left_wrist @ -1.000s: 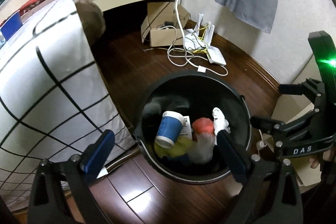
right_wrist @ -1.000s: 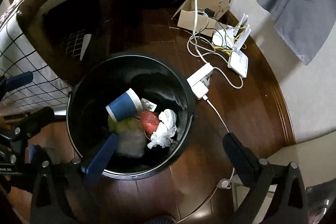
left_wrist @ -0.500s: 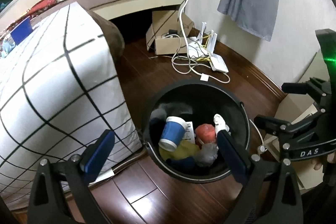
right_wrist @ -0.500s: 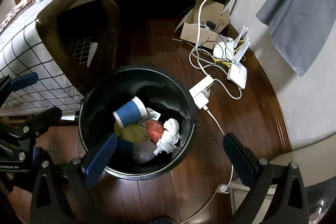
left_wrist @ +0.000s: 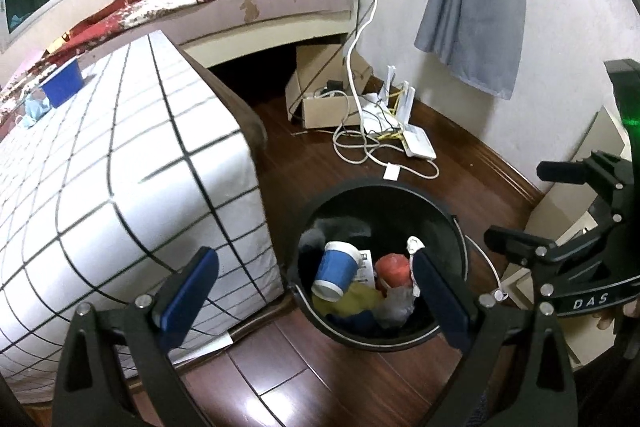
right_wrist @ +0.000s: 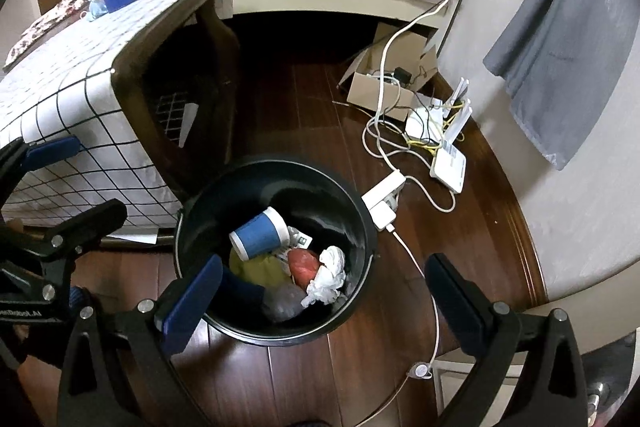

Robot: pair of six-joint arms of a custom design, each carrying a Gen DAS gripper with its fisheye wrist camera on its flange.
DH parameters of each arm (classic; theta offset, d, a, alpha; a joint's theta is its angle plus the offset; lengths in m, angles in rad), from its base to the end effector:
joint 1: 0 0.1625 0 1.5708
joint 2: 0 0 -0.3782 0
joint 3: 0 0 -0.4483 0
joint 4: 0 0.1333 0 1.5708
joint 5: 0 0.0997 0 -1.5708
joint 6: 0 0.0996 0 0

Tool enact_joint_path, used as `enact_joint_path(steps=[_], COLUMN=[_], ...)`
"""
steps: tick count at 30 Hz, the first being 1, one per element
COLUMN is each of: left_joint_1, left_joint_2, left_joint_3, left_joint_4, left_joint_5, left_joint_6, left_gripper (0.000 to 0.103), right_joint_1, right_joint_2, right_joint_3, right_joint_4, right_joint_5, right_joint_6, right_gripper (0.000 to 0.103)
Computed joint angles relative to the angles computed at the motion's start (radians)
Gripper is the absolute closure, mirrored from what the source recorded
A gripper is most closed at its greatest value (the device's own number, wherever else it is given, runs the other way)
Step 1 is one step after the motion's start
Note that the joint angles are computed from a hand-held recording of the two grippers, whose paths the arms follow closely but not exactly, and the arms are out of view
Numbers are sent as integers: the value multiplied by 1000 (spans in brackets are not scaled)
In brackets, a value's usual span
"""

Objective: Collect trash
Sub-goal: 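Move both tools back toward the table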

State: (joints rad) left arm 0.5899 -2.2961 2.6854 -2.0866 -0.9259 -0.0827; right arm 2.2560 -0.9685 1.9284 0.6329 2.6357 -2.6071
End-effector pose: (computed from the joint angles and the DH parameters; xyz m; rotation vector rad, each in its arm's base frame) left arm -0.1193 -0.3123 0.2090 1.0741 2.3549 -0.5797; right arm 0.2703 -0.2578 0.0609 0.1764 -2.1507 0.7088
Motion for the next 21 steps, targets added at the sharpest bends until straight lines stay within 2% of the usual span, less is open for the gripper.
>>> enact_joint_path(steps=[12,17,21], left_joint_1=[-17,-11,11], left_joint_2=[-6,7,32], left_joint_3=[-21,-50,-85], left_joint_4=[-24,-65,-116], left_joint_5=[33,44,61], left_joint_6=[23,56,91], left_gripper=[5,5,5], right_joint_1=[42,54,66], right_joint_2=[6,0,7], right_joint_3=[-43,-59,-93], right_joint_4=[-10,-50,-98], right_joint_5=[24,41,62], right_joint_6=[-36,-86,-157], right_gripper=[1,1,1])
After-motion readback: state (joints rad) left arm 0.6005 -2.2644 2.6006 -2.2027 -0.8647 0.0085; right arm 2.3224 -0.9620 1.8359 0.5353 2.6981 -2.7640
